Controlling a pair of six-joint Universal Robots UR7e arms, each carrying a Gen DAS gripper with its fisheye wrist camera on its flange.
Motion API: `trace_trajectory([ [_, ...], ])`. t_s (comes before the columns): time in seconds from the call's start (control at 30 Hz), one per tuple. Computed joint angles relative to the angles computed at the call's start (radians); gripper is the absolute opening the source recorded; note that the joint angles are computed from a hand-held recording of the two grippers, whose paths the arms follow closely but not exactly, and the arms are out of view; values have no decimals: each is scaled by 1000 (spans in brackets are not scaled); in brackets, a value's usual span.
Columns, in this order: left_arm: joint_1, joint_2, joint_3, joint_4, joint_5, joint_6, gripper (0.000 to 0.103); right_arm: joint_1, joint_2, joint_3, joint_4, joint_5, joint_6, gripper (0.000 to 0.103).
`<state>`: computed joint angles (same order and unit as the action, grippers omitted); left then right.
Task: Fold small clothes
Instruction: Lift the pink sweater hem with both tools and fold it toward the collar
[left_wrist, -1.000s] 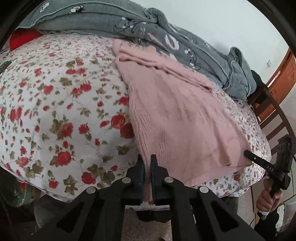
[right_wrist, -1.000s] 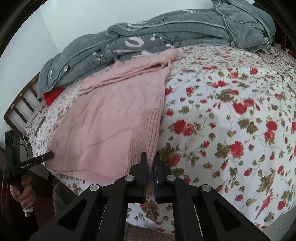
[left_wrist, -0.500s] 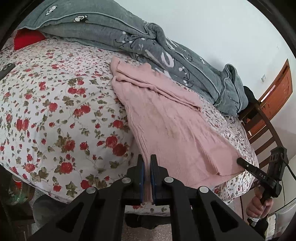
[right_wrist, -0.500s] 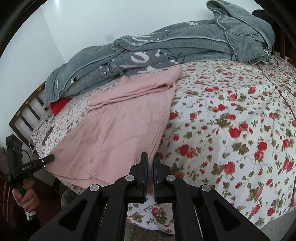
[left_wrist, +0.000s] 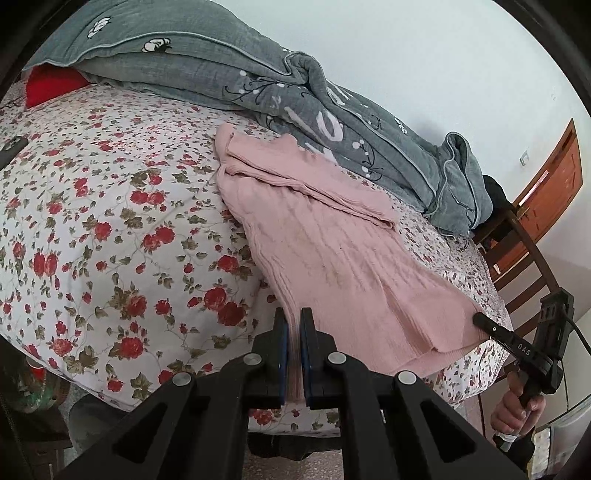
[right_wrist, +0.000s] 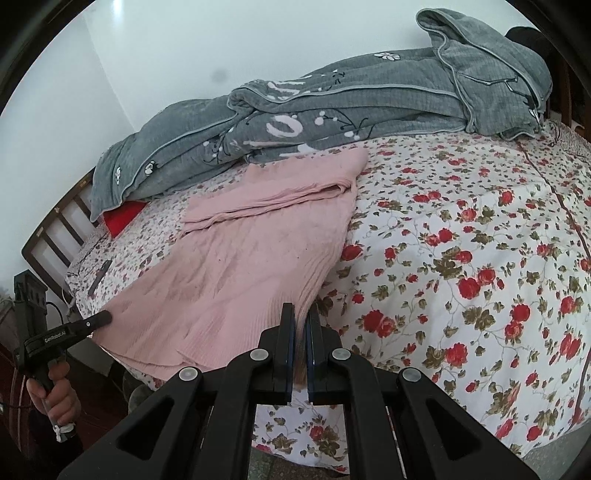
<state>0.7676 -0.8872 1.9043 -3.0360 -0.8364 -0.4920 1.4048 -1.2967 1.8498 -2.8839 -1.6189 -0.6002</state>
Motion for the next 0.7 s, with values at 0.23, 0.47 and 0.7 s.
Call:
trace_trajectory([
  [0.23,-1,-1,-3,6,3,-4,7,2,1,-1,-2,-4,1,5],
  [0.47,1,-2,-2,3,-2,-3,7,4,2,-2,-4,-7,-3,5],
  [0.7,-1,3,-3,6,-2,-4,7,5,2,-2,-4,-7,-2,5],
])
